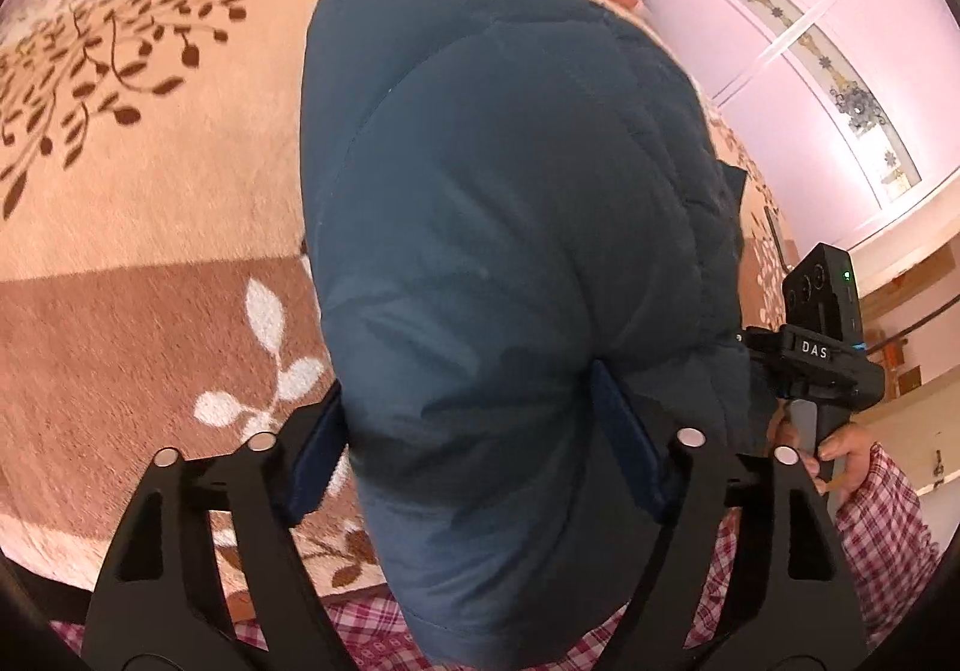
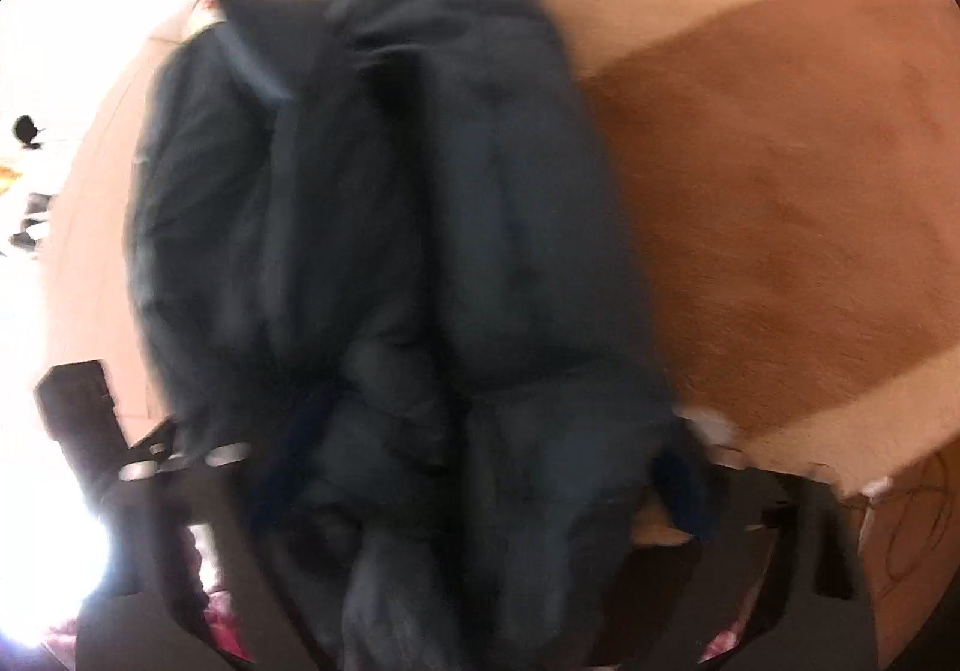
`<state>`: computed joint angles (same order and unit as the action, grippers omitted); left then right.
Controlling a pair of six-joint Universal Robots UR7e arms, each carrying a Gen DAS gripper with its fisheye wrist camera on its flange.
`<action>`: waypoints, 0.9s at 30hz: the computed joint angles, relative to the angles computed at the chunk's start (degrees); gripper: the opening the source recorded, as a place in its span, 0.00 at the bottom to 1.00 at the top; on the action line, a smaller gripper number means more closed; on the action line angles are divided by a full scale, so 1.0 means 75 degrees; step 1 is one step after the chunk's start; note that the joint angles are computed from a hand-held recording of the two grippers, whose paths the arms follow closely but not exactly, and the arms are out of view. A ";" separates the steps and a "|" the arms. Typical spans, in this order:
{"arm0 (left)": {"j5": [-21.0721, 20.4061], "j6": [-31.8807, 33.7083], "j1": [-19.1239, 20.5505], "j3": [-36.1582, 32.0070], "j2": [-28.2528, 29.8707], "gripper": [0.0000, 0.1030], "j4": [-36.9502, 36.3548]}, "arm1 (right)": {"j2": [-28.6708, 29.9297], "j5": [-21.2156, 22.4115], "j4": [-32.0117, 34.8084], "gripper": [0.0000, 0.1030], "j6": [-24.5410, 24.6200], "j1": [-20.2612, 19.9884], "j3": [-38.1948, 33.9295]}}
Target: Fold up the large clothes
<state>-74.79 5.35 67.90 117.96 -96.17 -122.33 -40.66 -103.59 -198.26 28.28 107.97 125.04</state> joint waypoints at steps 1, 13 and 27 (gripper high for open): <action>0.0002 0.0081 0.0001 0.0018 -0.0010 0.71 -0.0080 | 0.0035 -0.0016 0.0015 0.54 -0.0084 0.0037 -0.0064; 0.0138 0.1188 0.0569 -0.0975 0.0402 0.64 -0.1064 | 0.1030 -0.1138 0.0825 0.37 -0.1206 0.1072 -0.2234; 0.0833 0.2257 0.1768 -0.2744 0.1571 0.63 -0.1867 | 0.3257 -0.1305 0.3953 0.37 -0.2153 0.1389 -0.6828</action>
<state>-68.54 22.28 81.17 97.38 -84.39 -136.33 -16.24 -113.38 -168.61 12.13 118.39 73.83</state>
